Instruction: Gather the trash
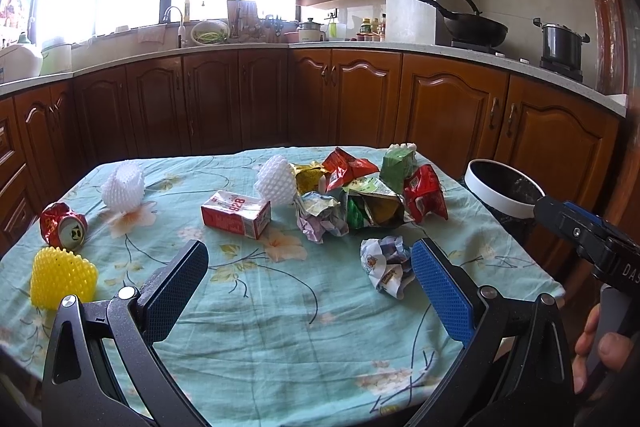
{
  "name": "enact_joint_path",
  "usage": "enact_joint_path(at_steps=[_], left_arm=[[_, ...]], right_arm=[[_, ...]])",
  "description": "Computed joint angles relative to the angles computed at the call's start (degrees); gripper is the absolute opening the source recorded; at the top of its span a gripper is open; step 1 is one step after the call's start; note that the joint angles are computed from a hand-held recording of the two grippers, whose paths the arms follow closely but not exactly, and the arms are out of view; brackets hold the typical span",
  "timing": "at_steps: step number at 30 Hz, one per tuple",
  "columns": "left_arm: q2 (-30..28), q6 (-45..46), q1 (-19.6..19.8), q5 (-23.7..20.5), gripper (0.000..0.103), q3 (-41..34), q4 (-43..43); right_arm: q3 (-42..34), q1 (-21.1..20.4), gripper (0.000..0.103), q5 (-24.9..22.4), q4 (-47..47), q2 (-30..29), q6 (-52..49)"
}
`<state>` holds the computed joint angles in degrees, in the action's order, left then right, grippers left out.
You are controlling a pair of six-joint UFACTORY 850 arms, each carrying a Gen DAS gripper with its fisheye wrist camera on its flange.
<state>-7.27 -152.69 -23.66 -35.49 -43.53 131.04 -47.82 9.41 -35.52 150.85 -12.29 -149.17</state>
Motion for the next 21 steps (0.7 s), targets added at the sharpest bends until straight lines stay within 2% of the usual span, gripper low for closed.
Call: enact_joint_path(at_steps=[9,21], left_arm=[[-0.7,0.5,0.0,0.7,0.103,-0.7,-0.3],[-4.1,-2.8,1.8,8.1,0.103,-3.9,4.4]], right_arm=[[-0.7,-0.4,0.103,0.2,-2.0,-0.8,2.0],[-6.5,-2.2,0.103,3.5,-10.5,-5.6,12.4]])
